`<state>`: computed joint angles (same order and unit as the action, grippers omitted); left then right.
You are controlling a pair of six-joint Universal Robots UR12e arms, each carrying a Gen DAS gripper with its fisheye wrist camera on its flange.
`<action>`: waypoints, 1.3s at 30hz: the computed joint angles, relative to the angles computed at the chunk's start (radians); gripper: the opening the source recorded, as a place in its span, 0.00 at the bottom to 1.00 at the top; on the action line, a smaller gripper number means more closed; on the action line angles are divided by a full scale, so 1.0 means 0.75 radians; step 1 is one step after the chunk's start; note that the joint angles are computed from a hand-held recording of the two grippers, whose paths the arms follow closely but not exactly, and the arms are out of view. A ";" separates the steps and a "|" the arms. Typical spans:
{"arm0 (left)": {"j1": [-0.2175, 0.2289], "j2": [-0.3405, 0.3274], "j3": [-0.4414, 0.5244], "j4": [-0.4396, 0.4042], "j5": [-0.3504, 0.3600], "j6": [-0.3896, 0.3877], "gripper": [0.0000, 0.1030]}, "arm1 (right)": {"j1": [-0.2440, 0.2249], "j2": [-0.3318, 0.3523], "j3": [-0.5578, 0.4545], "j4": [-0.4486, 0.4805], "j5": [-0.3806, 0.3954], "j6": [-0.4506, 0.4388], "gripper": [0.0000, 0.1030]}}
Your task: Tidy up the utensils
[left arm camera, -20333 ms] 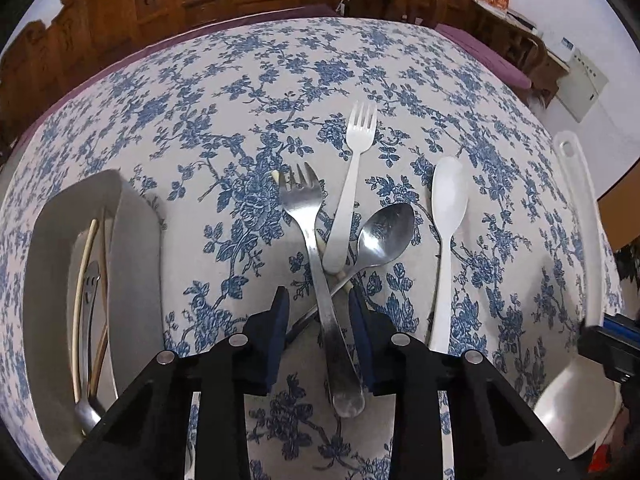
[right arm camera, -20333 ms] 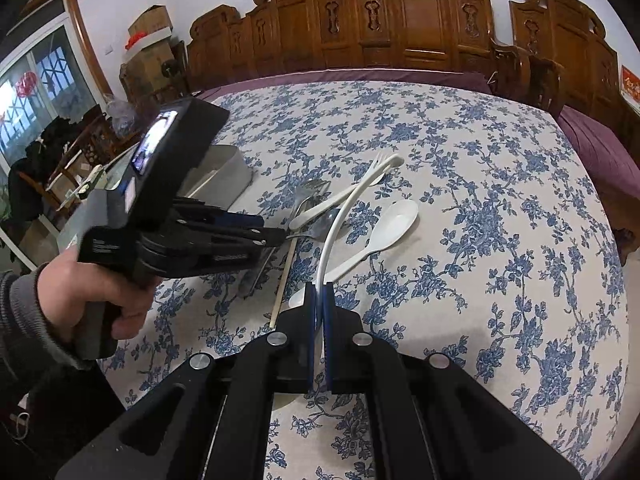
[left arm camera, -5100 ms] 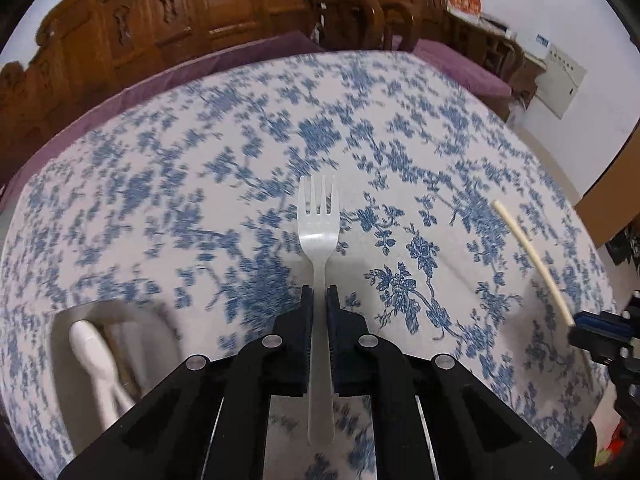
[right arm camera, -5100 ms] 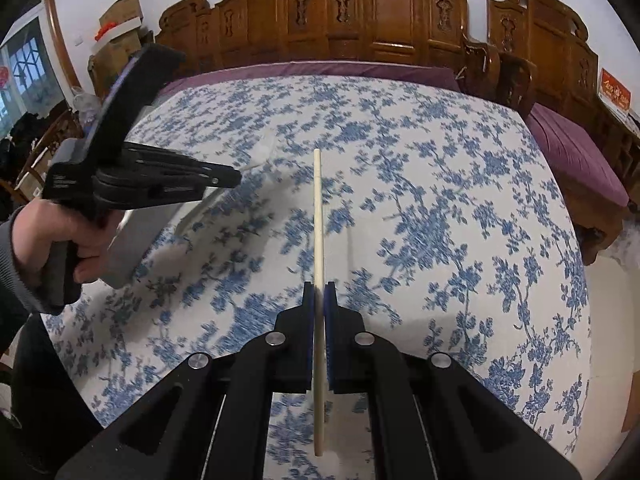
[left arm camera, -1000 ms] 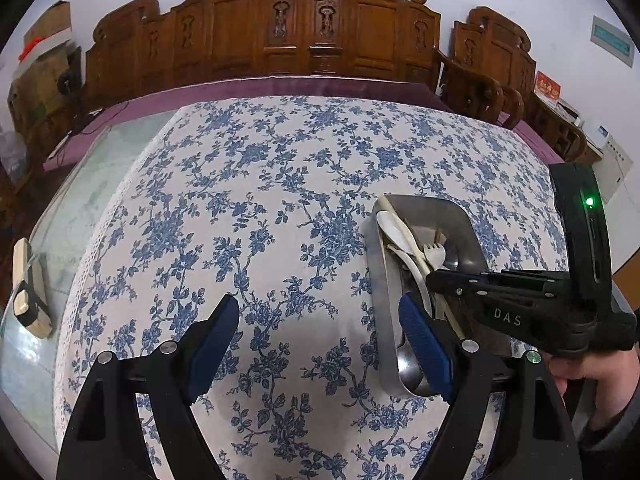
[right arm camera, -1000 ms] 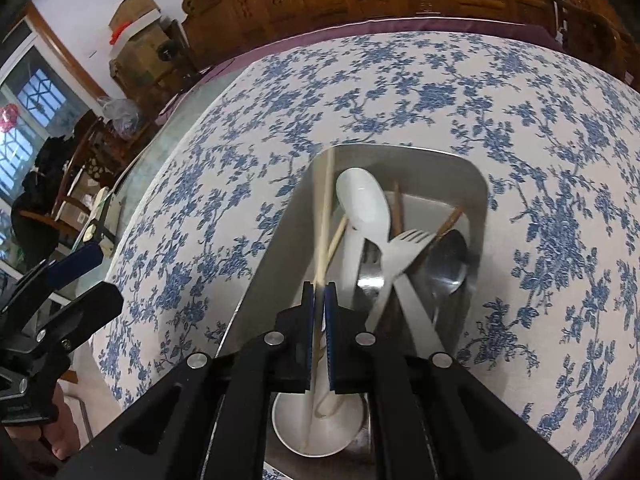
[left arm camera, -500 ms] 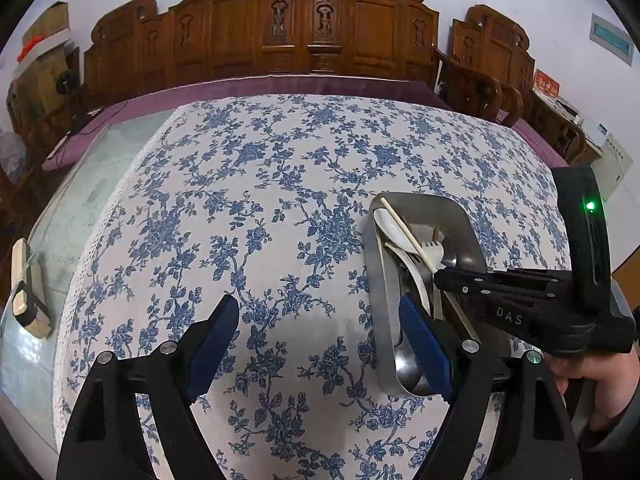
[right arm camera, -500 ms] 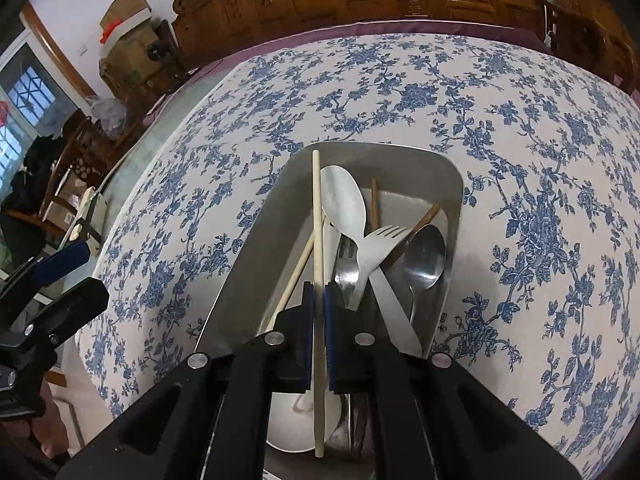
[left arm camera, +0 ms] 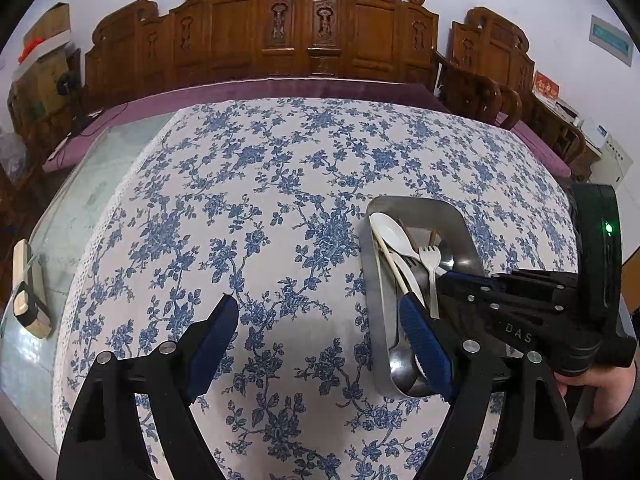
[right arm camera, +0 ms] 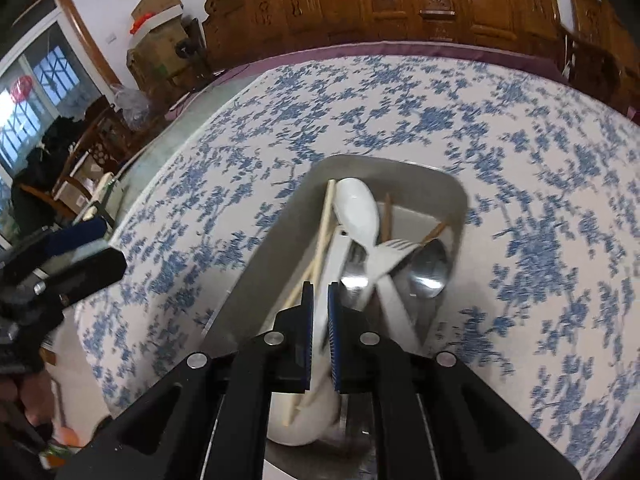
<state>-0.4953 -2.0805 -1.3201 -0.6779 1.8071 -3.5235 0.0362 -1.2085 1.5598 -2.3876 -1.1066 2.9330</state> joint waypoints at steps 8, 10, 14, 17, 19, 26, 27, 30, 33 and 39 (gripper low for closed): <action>-0.036 -0.005 0.012 0.031 0.061 -0.002 0.84 | -0.042 -0.081 0.094 -0.141 -0.040 -0.069 0.33; -0.053 -0.005 0.016 0.042 0.097 -0.005 0.86 | -0.058 -0.105 0.118 -0.162 -0.036 -0.071 0.42; -0.083 -0.002 0.022 0.063 0.154 -0.023 0.90 | -0.091 -0.166 0.177 -0.204 -0.048 -0.063 0.63; -0.109 0.008 0.017 0.087 0.199 -0.056 0.92 | -0.116 -0.216 0.227 -0.246 -0.051 -0.066 0.77; -0.126 0.015 0.015 0.087 0.223 -0.075 0.93 | -0.132 -0.249 0.258 -0.275 -0.054 -0.061 0.90; -0.179 0.046 -0.003 0.066 0.275 -0.118 0.93 | -0.201 -0.370 0.351 -0.305 -0.023 -0.048 0.98; -0.191 0.050 -0.003 0.063 0.298 -0.111 0.93 | -0.210 -0.388 0.365 -0.315 -0.026 -0.044 0.98; -0.216 0.059 0.004 0.020 0.328 -0.115 0.93 | -0.235 -0.441 0.407 -0.351 -0.040 -0.026 0.98; -0.237 0.065 0.013 -0.014 0.340 -0.118 0.93 | -0.261 -0.487 0.443 -0.381 -0.032 -0.010 0.98; -0.289 0.069 0.019 0.025 0.393 -0.077 0.93 | -0.318 -0.583 0.511 -0.416 -0.018 0.026 0.98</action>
